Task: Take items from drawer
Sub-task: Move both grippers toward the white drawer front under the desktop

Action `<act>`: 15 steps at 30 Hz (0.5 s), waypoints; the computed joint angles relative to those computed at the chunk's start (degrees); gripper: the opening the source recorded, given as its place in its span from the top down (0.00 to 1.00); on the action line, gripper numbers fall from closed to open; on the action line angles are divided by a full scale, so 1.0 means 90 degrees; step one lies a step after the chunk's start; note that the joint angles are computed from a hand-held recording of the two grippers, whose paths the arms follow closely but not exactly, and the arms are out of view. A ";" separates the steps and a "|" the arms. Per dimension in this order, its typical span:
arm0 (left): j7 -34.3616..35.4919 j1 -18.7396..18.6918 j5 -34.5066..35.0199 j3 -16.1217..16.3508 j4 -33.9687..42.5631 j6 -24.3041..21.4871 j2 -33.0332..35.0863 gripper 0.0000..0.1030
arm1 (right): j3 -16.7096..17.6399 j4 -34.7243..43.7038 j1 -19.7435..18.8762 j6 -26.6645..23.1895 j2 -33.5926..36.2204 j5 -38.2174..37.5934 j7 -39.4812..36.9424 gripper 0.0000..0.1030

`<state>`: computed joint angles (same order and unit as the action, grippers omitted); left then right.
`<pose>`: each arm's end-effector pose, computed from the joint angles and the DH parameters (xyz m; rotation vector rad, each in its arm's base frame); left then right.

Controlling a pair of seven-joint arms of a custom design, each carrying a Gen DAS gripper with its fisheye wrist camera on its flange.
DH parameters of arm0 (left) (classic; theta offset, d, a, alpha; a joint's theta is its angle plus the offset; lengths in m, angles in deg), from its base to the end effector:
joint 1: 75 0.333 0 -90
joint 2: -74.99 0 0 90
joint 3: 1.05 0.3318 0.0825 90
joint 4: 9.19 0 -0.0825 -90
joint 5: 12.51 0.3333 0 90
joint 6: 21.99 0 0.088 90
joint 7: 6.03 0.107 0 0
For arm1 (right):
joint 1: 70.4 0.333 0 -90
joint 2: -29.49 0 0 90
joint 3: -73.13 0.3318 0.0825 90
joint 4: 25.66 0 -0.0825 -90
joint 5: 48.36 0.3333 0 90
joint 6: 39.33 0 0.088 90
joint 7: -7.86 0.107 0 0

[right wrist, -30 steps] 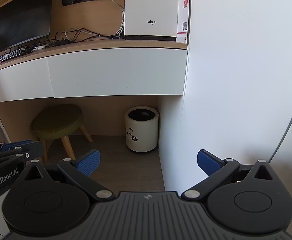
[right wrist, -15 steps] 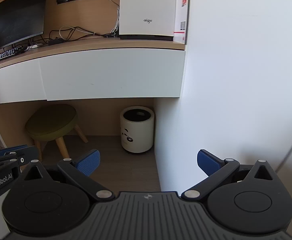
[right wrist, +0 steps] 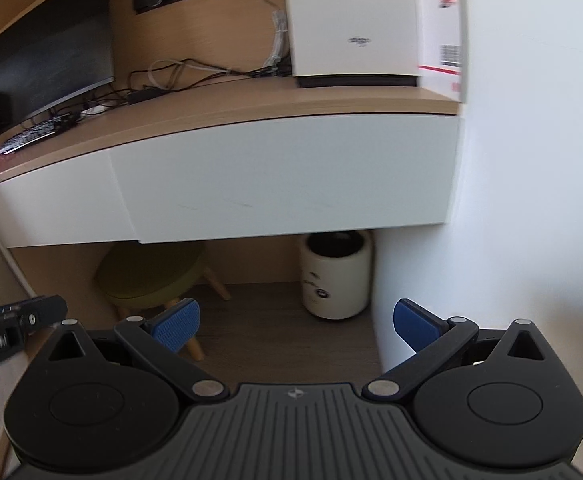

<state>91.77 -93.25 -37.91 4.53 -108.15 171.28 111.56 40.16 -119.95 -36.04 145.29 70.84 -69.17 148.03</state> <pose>0.6769 -0.1201 0.3843 -1.7158 1.5861 -1.0069 0.6884 0.1580 0.3825 -1.4938 1.7647 -0.8620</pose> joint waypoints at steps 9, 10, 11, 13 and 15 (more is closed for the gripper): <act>-0.0650 0.0651 0.0421 -0.0184 0.1401 -0.0987 0.0575 0.85 | 0.0014 0.1310 -0.0202 -0.0849 0.0437 -0.0560 0.0067 0.00; -0.0668 0.0727 0.0556 -0.0223 0.1576 -0.1120 0.0662 0.85 | 0.0034 0.1450 -0.0255 -0.0947 0.0481 -0.0629 0.0094 0.00; -0.0802 0.0678 0.0652 -0.0096 0.1789 -0.1309 0.0772 0.85 | 0.0041 0.1587 -0.0300 -0.1049 0.0527 -0.0696 0.0133 0.00; -0.1112 0.0629 0.0817 0.0100 0.2204 -0.1747 0.0965 0.85 | 0.0150 0.1883 -0.0434 -0.1328 0.0606 -0.0809 0.0142 0.00; -0.1454 0.0622 0.1001 0.0283 0.2733 -0.2302 0.1189 0.85 | 0.0341 0.2179 -0.0627 -0.1552 0.0688 -0.0909 0.0078 0.00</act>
